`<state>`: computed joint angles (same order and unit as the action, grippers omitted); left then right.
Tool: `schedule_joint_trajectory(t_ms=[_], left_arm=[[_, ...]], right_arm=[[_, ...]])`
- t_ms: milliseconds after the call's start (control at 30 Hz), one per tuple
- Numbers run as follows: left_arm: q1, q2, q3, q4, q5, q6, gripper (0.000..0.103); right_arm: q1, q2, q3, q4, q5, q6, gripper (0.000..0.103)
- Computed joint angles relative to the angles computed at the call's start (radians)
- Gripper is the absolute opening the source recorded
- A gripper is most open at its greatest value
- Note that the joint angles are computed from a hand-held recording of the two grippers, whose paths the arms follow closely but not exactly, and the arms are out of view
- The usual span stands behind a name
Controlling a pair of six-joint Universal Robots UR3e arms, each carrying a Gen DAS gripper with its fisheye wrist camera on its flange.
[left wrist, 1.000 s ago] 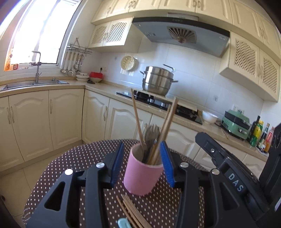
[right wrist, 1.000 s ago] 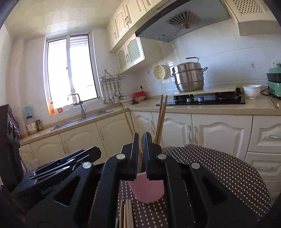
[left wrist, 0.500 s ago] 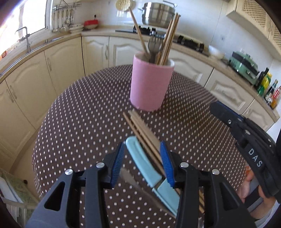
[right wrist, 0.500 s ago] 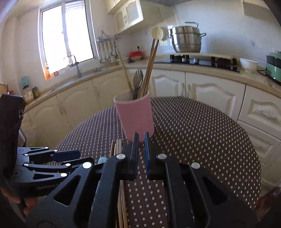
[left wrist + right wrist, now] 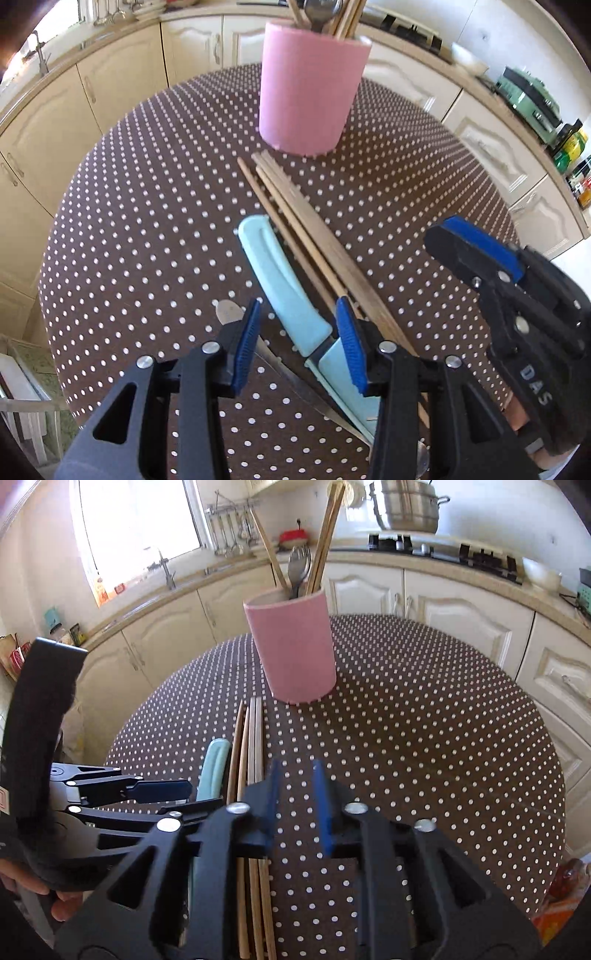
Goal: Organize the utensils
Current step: 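Grasp the light-blue knife handle with the left tool while the right tool grasps a chopstick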
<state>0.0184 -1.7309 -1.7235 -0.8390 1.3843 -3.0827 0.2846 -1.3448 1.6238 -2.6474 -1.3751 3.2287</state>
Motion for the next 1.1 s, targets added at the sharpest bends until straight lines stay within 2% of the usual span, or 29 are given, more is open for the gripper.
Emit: schedule_joint_trajectory(t_ms=[67, 167, 233, 367, 533, 700, 833, 1100], left_arm=[[-0.002, -0.002, -0.005, 0.005, 0.006, 0.008, 0.042], [-0.004, -0.023, 0.023, -0.014, 0.007, 0.012, 0.039], [-0.003, -0.039, 0.039, -0.014, 0.014, 0.01, 0.033], [0.003, -0.095, 0.117, -0.036, 0.019, 0.016, 0.029], [0.015, -0.118, 0.131, 0.002, 0.003, -0.013, 0.024], [0.049, -0.089, 0.074, 0.049, -0.025, -0.004, 0.022], [0.059, -0.083, 0.075, 0.042, -0.026, 0.005, 0.021], [0.086, -0.045, 0.026, 0.053, -0.042, 0.019, 0.021]], right_arm=[[-0.003, -0.002, 0.001, 0.01, 0.003, -0.009, 0.046], [-0.001, 0.001, -0.013, 0.026, 0.002, -0.022, 0.046], [-0.003, 0.007, -0.03, 0.046, 0.008, -0.027, 0.046], [0.003, 0.048, -0.108, 0.124, 0.006, -0.044, 0.049], [0.016, 0.109, -0.23, 0.265, -0.006, -0.085, 0.049], [0.02, 0.195, -0.402, 0.465, -0.006, -0.137, 0.049], [0.027, 0.283, -0.562, 0.616, 0.0, -0.172, 0.034], [0.038, 0.374, -0.745, 0.767, -0.002, -0.212, 0.032]])
